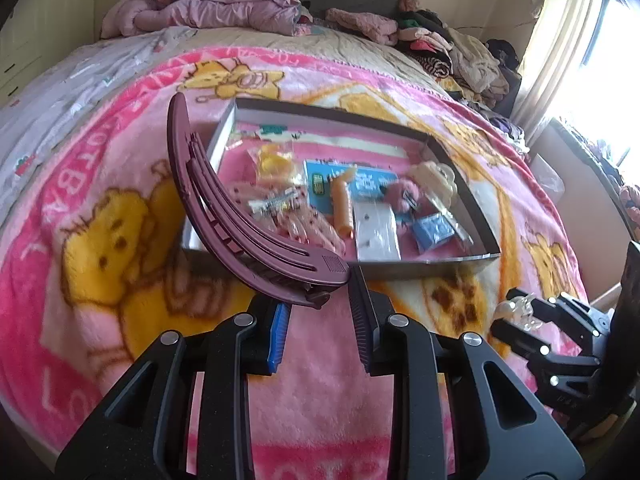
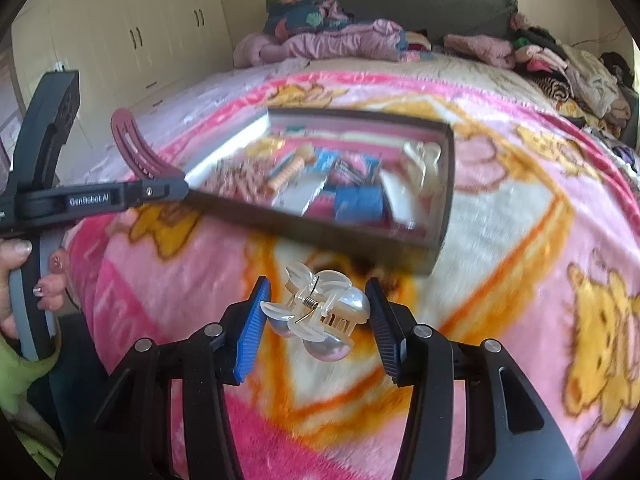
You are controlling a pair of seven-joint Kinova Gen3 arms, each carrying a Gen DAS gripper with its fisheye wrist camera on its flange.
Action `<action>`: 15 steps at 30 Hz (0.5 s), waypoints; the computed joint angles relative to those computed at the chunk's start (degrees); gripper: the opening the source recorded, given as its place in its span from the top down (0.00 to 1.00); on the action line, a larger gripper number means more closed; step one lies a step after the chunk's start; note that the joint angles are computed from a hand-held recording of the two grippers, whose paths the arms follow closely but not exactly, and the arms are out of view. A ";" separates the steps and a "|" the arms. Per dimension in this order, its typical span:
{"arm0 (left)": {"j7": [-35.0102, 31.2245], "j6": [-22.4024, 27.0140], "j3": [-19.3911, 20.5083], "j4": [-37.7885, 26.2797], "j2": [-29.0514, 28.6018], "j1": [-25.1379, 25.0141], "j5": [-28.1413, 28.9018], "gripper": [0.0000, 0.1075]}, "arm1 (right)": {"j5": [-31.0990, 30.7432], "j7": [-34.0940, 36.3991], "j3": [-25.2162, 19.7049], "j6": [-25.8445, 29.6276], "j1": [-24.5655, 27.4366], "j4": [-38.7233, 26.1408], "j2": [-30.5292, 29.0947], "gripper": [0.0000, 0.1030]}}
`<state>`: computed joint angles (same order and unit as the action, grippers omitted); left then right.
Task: Organize jewelry
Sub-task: 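Carry the pearl claw clip and maroon comb into the box and open both tools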
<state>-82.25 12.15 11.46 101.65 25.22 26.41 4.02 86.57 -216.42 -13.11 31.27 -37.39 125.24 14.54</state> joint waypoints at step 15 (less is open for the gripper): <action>-0.31 4.52 -1.09 -8.89 3.27 1.40 -1.77 0.81 | 0.87 5.48 2.46 1.43 4.77 -3.21 -1.88 0.55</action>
<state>-82.56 16.67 10.37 92.77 28.49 27.81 2.26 87.45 -210.94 -10.65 32.70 -32.61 122.03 12.65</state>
